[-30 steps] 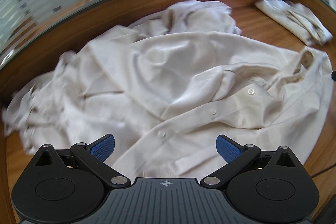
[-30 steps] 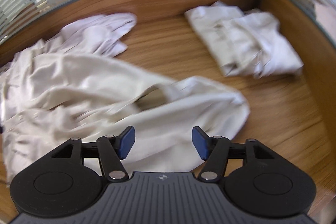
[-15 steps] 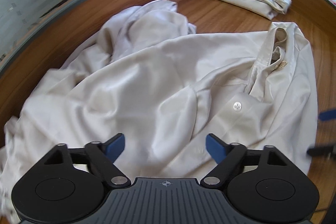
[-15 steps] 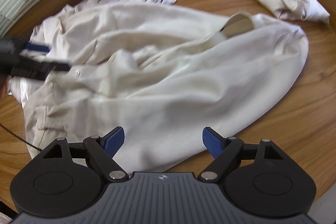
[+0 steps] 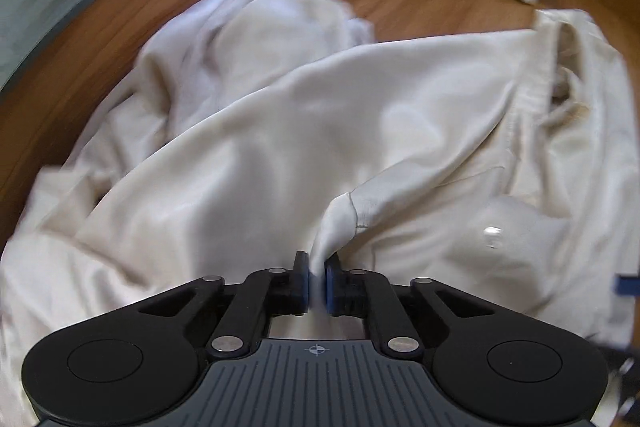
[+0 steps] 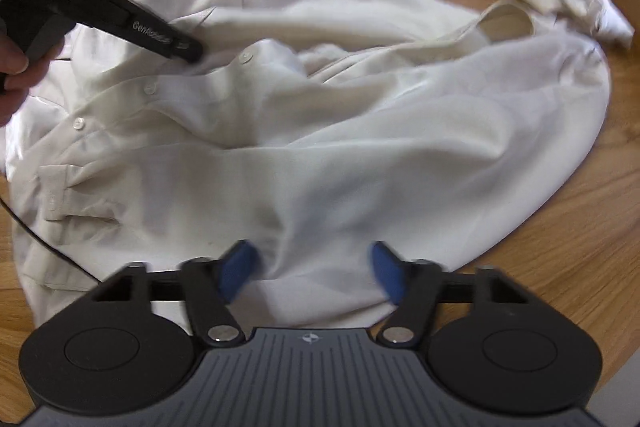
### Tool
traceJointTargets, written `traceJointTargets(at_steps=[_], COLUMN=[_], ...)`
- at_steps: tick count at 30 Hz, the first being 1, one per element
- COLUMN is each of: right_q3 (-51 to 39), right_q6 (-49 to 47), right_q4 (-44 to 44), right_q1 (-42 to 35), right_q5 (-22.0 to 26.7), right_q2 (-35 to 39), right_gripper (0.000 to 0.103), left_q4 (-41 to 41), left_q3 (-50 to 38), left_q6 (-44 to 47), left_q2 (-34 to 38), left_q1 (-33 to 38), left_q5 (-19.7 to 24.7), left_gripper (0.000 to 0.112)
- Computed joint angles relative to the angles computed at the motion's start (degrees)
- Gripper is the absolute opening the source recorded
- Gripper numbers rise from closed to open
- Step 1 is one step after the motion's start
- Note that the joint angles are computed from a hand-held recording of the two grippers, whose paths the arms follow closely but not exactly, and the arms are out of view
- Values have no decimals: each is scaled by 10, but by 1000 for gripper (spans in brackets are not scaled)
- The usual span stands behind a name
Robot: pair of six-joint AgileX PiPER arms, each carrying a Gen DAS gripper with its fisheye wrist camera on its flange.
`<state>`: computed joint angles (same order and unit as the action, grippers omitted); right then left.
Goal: Fold clothes
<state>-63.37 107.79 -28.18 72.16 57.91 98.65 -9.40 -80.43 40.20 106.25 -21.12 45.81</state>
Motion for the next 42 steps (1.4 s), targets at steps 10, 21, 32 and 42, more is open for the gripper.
traceJointTargets(at_steps=[10, 21, 32, 42], right_q3=[141, 305, 287, 235], right_q6=[9, -197, -588, -636], right_q4=[16, 10, 37, 64], right_q1=[-24, -198, -483, -432], right_q5=[6, 35, -56, -55], right_q2=[-125, -328, -382, -392], right_gripper=[4, 3, 12, 64], left_q4=[57, 75, 38, 57], left_q3=[25, 227, 379, 308], left_q6=[-142, -239, -367, -466], left_q2=[-48, -235, -444, -461], left_q1=[64, 135, 135, 74], left_q5=[35, 89, 197, 144], left_gripper=[6, 6, 6, 73])
